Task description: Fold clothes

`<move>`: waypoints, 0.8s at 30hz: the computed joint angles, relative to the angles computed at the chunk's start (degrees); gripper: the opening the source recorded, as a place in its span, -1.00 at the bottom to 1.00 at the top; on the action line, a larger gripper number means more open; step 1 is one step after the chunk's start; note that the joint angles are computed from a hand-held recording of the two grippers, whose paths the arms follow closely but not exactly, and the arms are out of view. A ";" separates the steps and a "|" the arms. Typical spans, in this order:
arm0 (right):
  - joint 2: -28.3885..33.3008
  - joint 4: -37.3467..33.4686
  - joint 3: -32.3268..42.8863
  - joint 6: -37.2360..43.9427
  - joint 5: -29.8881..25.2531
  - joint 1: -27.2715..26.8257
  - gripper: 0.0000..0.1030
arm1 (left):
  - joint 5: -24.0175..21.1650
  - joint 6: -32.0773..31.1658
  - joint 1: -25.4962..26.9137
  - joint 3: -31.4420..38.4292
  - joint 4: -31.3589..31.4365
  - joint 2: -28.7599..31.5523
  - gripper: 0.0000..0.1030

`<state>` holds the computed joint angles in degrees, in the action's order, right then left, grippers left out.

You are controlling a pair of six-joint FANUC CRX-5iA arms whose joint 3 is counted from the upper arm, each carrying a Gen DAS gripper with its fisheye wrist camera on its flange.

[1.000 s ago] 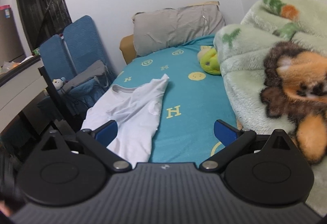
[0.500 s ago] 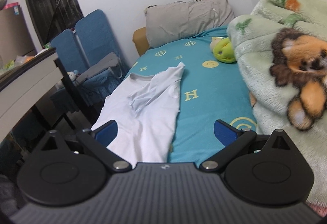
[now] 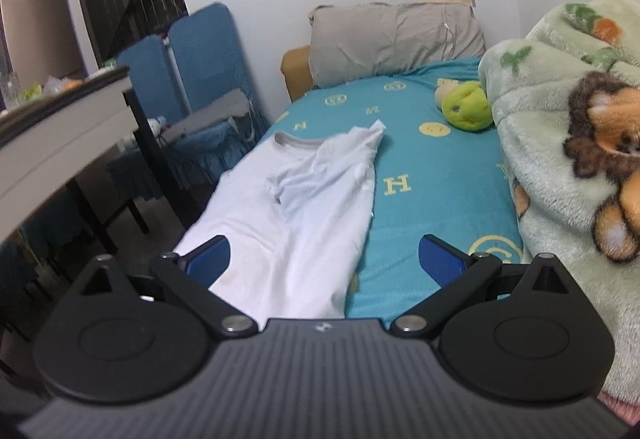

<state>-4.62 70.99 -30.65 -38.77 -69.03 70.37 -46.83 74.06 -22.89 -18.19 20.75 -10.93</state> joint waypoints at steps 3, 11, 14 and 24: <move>0.02 1.58 -0.37 -1.30 -1.17 0.32 0.99 | 6.31 0.70 -1.75 2.82 -2.72 -0.21 1.00; 0.72 1.77 -0.68 -1.77 -2.35 1.14 0.99 | 15.78 3.08 -2.15 5.22 -5.06 2.99 1.00; 2.96 -0.52 1.58 2.92 -1.07 0.52 0.99 | 14.75 1.12 0.18 3.61 -3.13 2.24 0.99; 19.41 -12.46 25.43 39.81 19.14 -14.12 0.98 | 14.24 -15.76 9.51 -4.27 15.38 1.15 0.99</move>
